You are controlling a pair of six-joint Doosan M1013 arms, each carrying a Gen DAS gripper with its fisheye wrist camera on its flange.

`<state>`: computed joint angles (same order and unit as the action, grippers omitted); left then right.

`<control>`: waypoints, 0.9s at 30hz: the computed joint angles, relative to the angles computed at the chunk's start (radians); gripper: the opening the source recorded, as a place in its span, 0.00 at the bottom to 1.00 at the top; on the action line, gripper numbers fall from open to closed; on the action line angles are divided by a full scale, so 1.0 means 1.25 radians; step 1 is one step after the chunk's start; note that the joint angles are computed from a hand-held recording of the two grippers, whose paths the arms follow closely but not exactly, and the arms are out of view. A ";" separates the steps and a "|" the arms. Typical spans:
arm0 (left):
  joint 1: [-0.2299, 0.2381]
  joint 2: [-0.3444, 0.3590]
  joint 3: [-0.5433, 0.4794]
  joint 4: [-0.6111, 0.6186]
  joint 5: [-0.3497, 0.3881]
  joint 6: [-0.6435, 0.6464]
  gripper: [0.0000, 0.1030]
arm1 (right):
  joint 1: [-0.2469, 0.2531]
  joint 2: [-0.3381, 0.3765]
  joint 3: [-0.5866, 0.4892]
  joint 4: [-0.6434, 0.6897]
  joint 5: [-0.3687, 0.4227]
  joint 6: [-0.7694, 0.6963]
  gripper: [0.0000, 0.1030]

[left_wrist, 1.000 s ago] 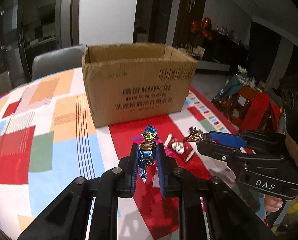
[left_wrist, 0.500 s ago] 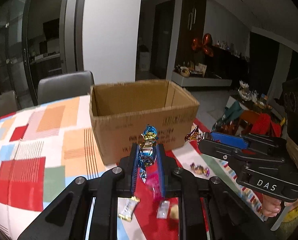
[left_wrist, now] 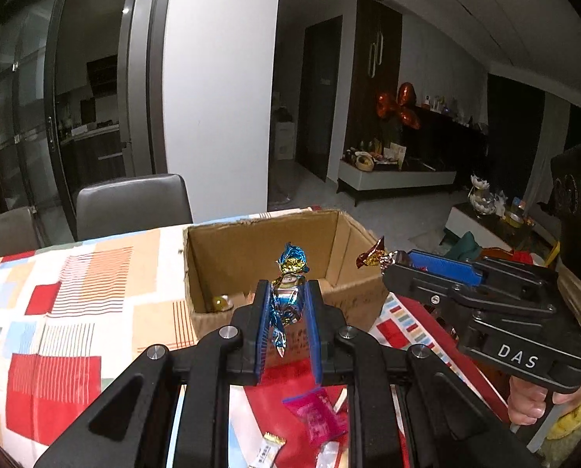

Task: Organize snacks
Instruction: 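Carry both candies over the cardboard box, then open both grippers to drop the candies into the box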

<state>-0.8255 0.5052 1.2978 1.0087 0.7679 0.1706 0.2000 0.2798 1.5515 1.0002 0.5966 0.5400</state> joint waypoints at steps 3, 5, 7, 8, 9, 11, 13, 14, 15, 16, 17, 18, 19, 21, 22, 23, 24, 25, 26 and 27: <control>0.014 0.005 -0.016 -0.034 -0.019 0.022 0.18 | 0.003 0.014 -0.024 -0.020 -0.005 0.023 0.27; 0.023 0.010 -0.028 -0.053 -0.023 0.038 0.18 | 0.006 0.022 -0.037 -0.041 -0.006 0.045 0.27; 0.029 0.013 -0.034 -0.065 -0.026 0.050 0.18 | 0.008 0.032 -0.053 -0.063 -0.002 0.067 0.27; 0.031 0.015 -0.038 -0.071 -0.026 0.053 0.18 | 0.010 0.037 -0.061 -0.078 -0.005 0.084 0.27; 0.036 0.018 -0.043 -0.083 -0.031 0.062 0.18 | 0.010 0.043 -0.068 -0.088 -0.007 0.095 0.27; 0.043 0.024 -0.054 -0.098 -0.028 0.078 0.18 | 0.010 0.052 -0.079 -0.109 -0.008 0.116 0.27; 0.045 0.029 -0.060 -0.105 -0.020 0.086 0.18 | 0.011 0.060 -0.092 -0.128 -0.007 0.136 0.28; 0.047 0.032 -0.066 -0.113 -0.016 0.093 0.18 | 0.012 0.065 -0.098 -0.141 -0.011 0.151 0.28; 0.050 0.035 -0.072 -0.123 -0.016 0.104 0.18 | 0.012 0.068 -0.102 -0.148 -0.010 0.160 0.27; 0.055 0.038 -0.080 -0.139 -0.015 0.119 0.18 | 0.013 0.071 -0.108 -0.157 -0.007 0.169 0.27; 0.058 0.041 -0.084 -0.145 -0.011 0.124 0.18 | 0.014 0.076 -0.115 -0.169 -0.004 0.184 0.27; 0.059 0.043 -0.087 -0.150 -0.008 0.128 0.18 | 0.014 0.078 -0.118 -0.177 -0.004 0.194 0.28; 0.062 0.046 -0.091 -0.155 -0.005 0.133 0.18 | 0.014 0.081 -0.122 -0.184 -0.004 0.202 0.28; 0.065 0.051 -0.099 -0.161 0.003 0.132 0.18 | 0.015 0.085 -0.126 -0.197 -0.003 0.216 0.28; 0.066 0.055 -0.105 -0.162 0.008 0.128 0.22 | 0.017 0.086 -0.127 -0.208 -0.011 0.226 0.28; 0.067 0.057 -0.108 -0.159 0.012 0.124 0.26 | 0.021 0.090 -0.135 -0.227 -0.016 0.244 0.29; 0.066 0.058 -0.108 -0.150 0.020 0.112 0.35 | 0.023 0.091 -0.137 -0.249 -0.018 0.262 0.35; 0.064 0.058 -0.107 -0.142 0.024 0.105 0.40 | 0.024 0.091 -0.139 -0.262 -0.019 0.272 0.42; 0.063 0.057 -0.105 -0.136 0.028 0.103 0.40 | 0.027 0.090 -0.137 -0.280 -0.024 0.289 0.52; 0.059 0.055 -0.102 -0.125 0.038 0.098 0.40 | 0.028 0.086 -0.129 -0.280 -0.034 0.288 0.52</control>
